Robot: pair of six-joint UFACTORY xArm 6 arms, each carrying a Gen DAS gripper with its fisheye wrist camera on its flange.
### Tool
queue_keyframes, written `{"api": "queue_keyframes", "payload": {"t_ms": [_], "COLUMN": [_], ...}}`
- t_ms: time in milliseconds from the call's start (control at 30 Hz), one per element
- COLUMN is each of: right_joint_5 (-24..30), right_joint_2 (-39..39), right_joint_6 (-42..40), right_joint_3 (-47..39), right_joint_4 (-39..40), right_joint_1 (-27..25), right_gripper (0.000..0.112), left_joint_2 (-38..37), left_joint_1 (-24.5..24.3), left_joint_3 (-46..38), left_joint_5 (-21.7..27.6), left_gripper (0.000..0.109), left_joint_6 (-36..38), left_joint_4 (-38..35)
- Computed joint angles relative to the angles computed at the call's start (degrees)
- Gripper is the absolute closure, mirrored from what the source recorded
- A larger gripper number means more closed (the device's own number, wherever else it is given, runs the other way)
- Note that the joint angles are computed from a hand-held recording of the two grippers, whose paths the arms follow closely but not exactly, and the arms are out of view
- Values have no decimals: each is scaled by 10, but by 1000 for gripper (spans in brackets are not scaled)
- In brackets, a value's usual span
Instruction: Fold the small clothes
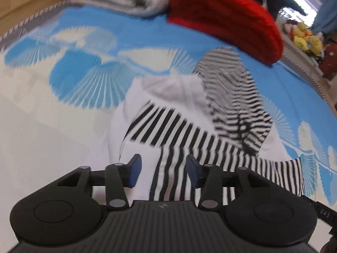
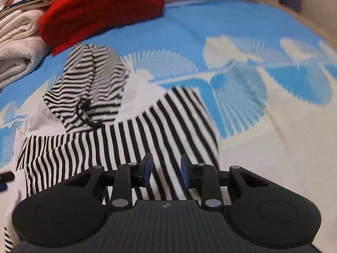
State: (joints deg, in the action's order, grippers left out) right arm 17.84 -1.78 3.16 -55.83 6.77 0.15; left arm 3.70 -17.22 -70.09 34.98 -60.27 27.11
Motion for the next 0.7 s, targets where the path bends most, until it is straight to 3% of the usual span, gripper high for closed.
{"api": "queue_keyframes", "payload": {"t_ms": [233,333,500,700], "right_joint_5": [-48,-55,-41,-15], "right_joint_2": [-29,-40,-56,-61], "right_joint_6": [-3,-12,-39,-38], "right_joint_3": [24,30,33,32], "right_joint_4": [-40,-33,-5,-10], "right_joint_1": [5,11,11,-6], "right_gripper": [81,81,81,81], "left_joint_2": [-6,-6,-10,-9], "left_joint_1": [-12,-11,0,1], "left_joint_3": [-2,-1,6,7], "left_joint_5": [-21,-12,-14,-18], "left_gripper": [44,44,44,49], "left_joint_6": [12,29,39,19], "left_joint_4": [81,74,48,80]}}
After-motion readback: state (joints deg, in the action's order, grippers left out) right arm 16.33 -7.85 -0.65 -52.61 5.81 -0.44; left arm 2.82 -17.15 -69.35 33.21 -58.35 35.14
